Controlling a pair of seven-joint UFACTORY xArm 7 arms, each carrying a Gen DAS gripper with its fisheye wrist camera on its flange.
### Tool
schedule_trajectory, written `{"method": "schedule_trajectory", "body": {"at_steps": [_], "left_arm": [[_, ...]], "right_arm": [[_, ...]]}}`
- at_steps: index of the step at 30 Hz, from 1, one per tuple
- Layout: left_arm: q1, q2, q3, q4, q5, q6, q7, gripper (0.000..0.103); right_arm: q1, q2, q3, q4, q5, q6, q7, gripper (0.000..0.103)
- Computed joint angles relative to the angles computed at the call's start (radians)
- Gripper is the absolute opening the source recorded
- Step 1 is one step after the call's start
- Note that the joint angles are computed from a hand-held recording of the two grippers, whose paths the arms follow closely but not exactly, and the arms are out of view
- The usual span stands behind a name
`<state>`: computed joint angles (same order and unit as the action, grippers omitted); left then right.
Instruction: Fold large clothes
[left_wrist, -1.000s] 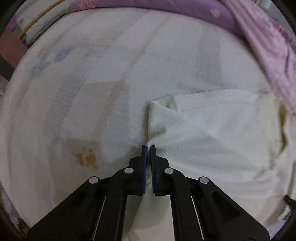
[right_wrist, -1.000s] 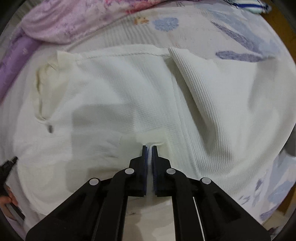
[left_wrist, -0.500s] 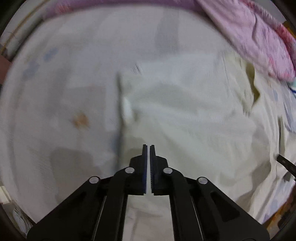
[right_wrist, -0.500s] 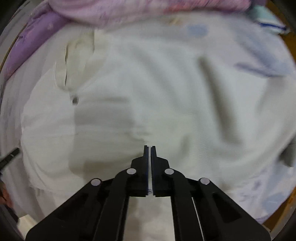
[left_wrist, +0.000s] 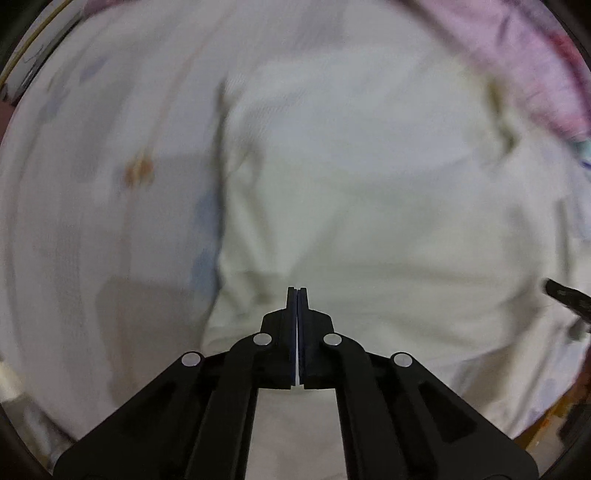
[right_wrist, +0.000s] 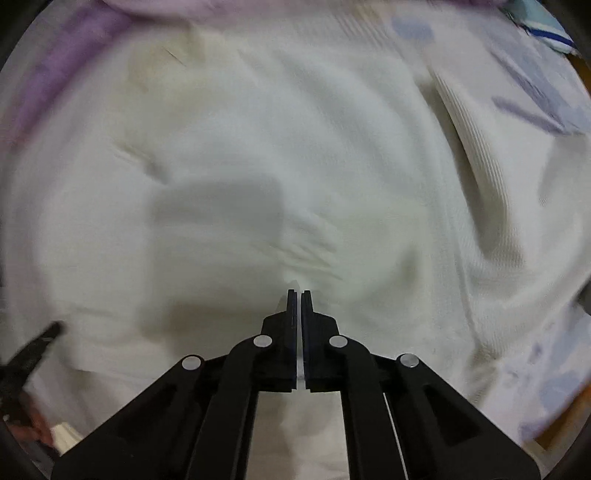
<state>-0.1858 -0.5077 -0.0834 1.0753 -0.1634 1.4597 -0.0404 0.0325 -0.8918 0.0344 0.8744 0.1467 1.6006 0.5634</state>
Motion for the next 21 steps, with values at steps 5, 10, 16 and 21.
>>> {"method": "schedule_trajectory", "body": {"at_steps": [5,10,16,21], "left_arm": [[-0.059,0.034,-0.043,-0.053,-0.072,-0.054,-0.002,0.0],[-0.063,-0.064,-0.049,-0.157,0.013,-0.042,-0.007,0.001],[0.013,-0.068,0.009,-0.185,0.053,-0.055,-0.078,0.002],[0.006,-0.028,-0.022,-0.14,0.098,-0.048,-0.05,0.002]], "right_arm": [[0.106,0.095,0.038,-0.057,0.142,-0.195,-0.041,0.001],[0.065,0.017,0.039,-0.062,0.054,-0.056,0.062,0.0],[0.004,-0.03,-0.005,-0.112,-0.002,-0.025,0.071,0.0],[0.014,0.017,0.038,-0.05,0.002,0.014,0.114,0.0]]}}
